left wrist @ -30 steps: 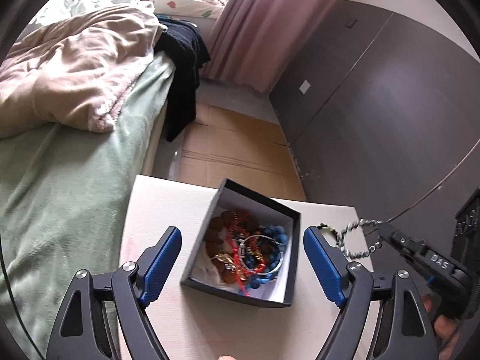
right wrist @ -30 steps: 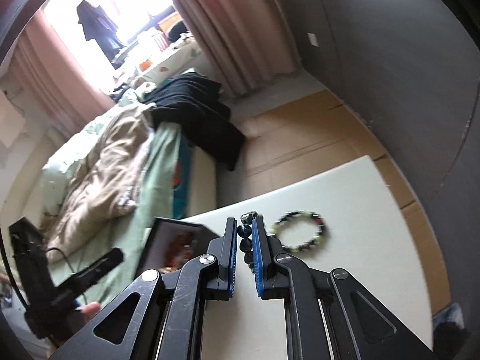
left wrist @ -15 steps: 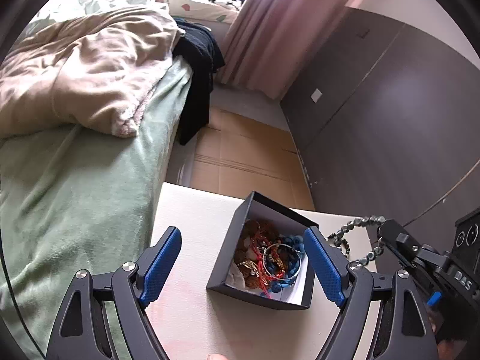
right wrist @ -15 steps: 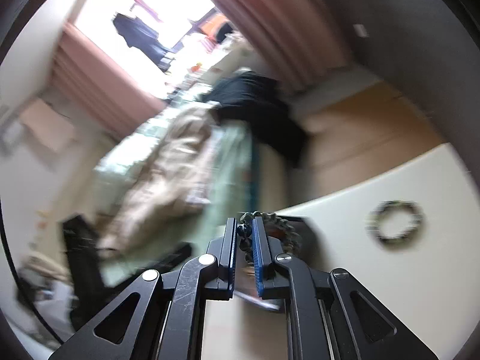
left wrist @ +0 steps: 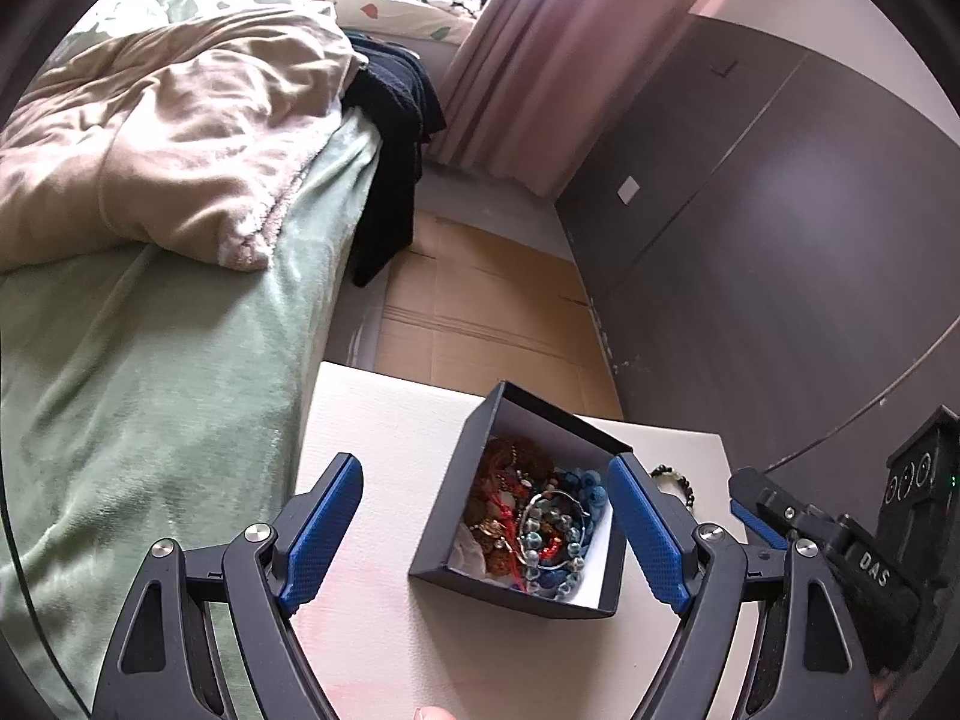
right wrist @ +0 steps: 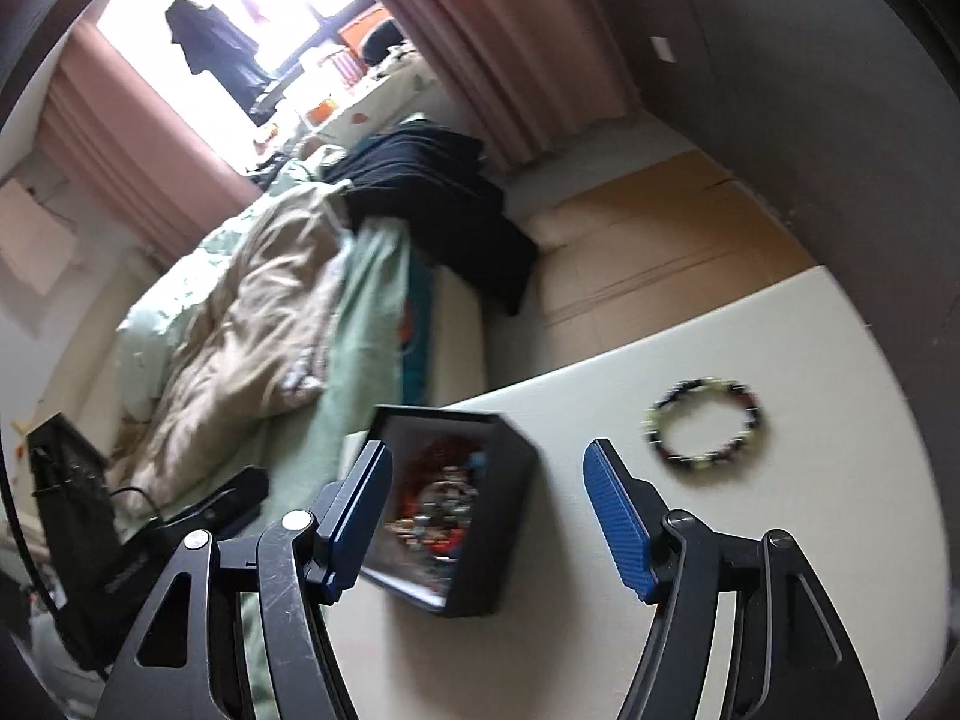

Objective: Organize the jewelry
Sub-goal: 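Open right gripper to drop the green stone bracelet into the box, then move right gripper to the black-and-green bead bracelet and close on it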

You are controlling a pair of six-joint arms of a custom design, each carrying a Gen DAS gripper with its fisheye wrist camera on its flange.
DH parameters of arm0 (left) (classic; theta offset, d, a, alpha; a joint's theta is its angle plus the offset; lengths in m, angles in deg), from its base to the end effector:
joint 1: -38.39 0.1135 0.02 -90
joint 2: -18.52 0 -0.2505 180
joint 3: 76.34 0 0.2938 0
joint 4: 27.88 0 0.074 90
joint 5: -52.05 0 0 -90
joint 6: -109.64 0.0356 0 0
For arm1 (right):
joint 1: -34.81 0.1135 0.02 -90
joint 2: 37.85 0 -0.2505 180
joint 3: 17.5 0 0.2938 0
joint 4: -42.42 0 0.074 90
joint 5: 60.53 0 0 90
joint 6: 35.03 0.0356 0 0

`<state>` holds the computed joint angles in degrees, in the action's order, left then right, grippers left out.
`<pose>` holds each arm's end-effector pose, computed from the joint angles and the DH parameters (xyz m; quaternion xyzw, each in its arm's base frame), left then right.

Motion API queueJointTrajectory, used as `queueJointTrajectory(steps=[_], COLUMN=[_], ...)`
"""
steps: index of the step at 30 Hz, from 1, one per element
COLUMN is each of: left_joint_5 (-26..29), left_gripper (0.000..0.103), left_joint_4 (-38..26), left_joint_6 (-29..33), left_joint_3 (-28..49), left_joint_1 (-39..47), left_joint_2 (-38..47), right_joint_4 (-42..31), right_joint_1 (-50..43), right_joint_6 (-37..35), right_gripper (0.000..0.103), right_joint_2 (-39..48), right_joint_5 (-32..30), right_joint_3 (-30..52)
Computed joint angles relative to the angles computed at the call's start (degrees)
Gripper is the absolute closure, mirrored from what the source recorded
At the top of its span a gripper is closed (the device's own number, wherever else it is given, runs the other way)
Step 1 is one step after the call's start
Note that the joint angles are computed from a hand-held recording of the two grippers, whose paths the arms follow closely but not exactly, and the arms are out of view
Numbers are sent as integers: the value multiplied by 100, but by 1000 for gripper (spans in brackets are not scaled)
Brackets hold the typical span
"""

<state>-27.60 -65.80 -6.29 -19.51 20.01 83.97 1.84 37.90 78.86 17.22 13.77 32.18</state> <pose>0.2650 -0.0948 0.2182 -0.0276 0.9253 -0.2167 0.3099 0.2434 0.0228 0.2134 0.1154 0.9126 0.2098 0.3316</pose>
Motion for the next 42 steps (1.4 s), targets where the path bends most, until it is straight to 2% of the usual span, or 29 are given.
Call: queueJointTrajectory(steps=[7,15,19,25,30,32,34,36,42], left_joint_5=[-253,-469,-447,-423,-402,-380,-292,-296,-280], left_gripper=[19,19,19,19,19,19,19,19,19], left_joint_4=[21,39,93,139,100,90,121,111,69], left_joint_6=[-15,11,-34,-55,-35,-37,-47,-56,-7], left_joint_3=[38,91,74,35,7,-4,-43,-34,-45], left_joint_1=[-287,-491,-464,-414,-355,-330,-289,-296,-313], left_joint_2=[67,261,287,261,227,217,176,172,113], right_joint_4=[-372,-370,-217,163,303,258,67,-70,-259], right_joint_1=[-915,-1364,-1468,-1185,-751,-547,-420,-512,-1330], right_joint_6=[-340,-654,-696,-729,-820,-973,-1137,-1299,-1337], right_gripper=[36,37,50,60,63,68,81,92,94], right_joint_2=[164,692,1095,1675,1968,1967,1981,1878,1522], right_joint_5=[-175,-35,115,654,1563,1922,2178,1995,640], right_joint_3=[49,104,169,263,300,304,360,326,208])
